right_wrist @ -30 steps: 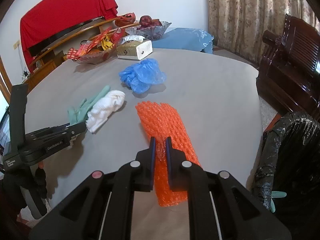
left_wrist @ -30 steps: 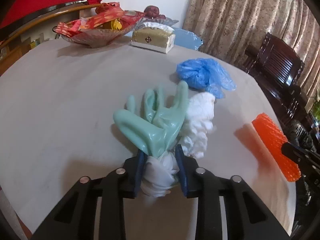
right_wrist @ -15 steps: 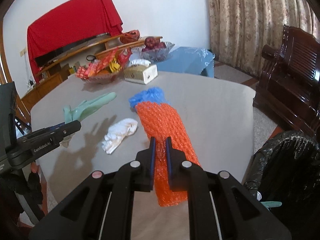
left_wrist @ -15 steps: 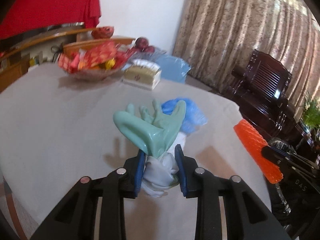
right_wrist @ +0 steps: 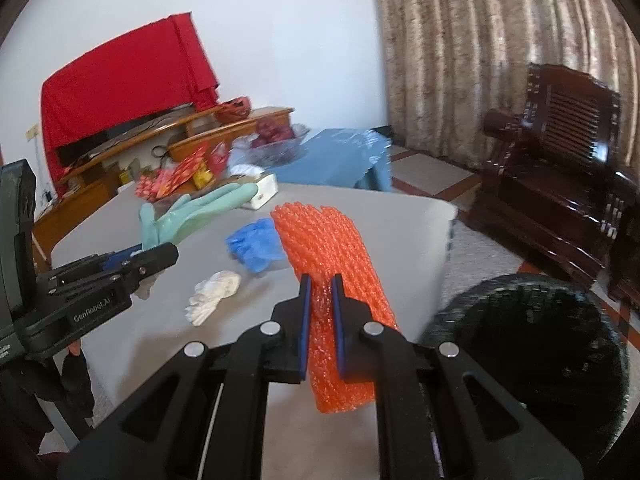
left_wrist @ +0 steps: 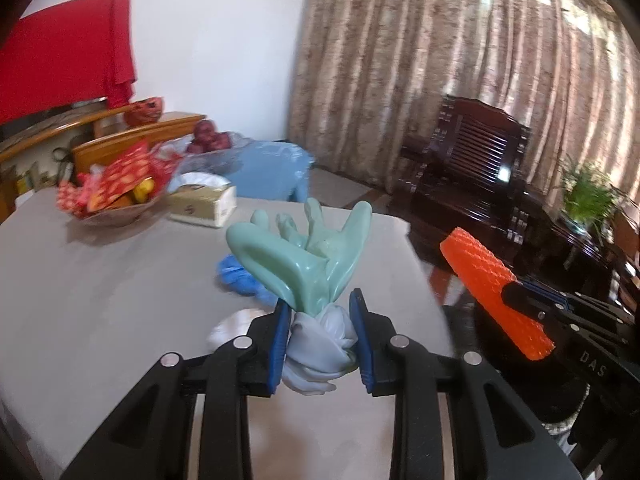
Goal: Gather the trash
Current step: 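Carry the glove and foam net over the bin and open both grippers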
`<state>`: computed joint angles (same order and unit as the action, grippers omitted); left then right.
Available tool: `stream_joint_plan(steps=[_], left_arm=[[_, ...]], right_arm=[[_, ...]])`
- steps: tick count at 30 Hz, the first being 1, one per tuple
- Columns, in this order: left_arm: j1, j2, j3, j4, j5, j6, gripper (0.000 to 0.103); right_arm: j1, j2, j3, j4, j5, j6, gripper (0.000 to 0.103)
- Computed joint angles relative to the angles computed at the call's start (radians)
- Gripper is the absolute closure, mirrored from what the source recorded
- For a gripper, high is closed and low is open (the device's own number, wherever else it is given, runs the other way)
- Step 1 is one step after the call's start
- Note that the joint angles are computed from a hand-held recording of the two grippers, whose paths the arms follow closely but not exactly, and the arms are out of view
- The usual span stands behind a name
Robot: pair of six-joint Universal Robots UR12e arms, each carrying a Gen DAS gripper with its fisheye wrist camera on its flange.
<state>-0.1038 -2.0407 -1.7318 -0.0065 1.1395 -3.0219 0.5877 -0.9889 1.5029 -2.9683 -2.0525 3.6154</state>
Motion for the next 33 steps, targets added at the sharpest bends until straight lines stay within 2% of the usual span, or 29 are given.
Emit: stream_joint_plan(steps=[9,16,27,33], left_arm=[[-0.069,-0.004,0.014,-0.019,-0.099,0.079,0.074],[-0.127,-0.024,0.043,-0.065,-0.167,0.137,0.074],[-0.211,-0.065,0.078,-0.180,-0.188,0.245,0.074],[-0.237,-0.085,0.100,-0.225,-0.172,0.267,0.074]], right_arm=[[-0.005,-0.099,0.146,-0.006,-0.138,0.088,0.094],[-0.011,-0.179,0.275,0.047,-0.224,0.218,0.094],[-0.023,-0.227,0.383,0.131,-0.230,0.384,0.094],[-0.029,-0.227,0.395,0.163,-0.214,0.422,0.094]])
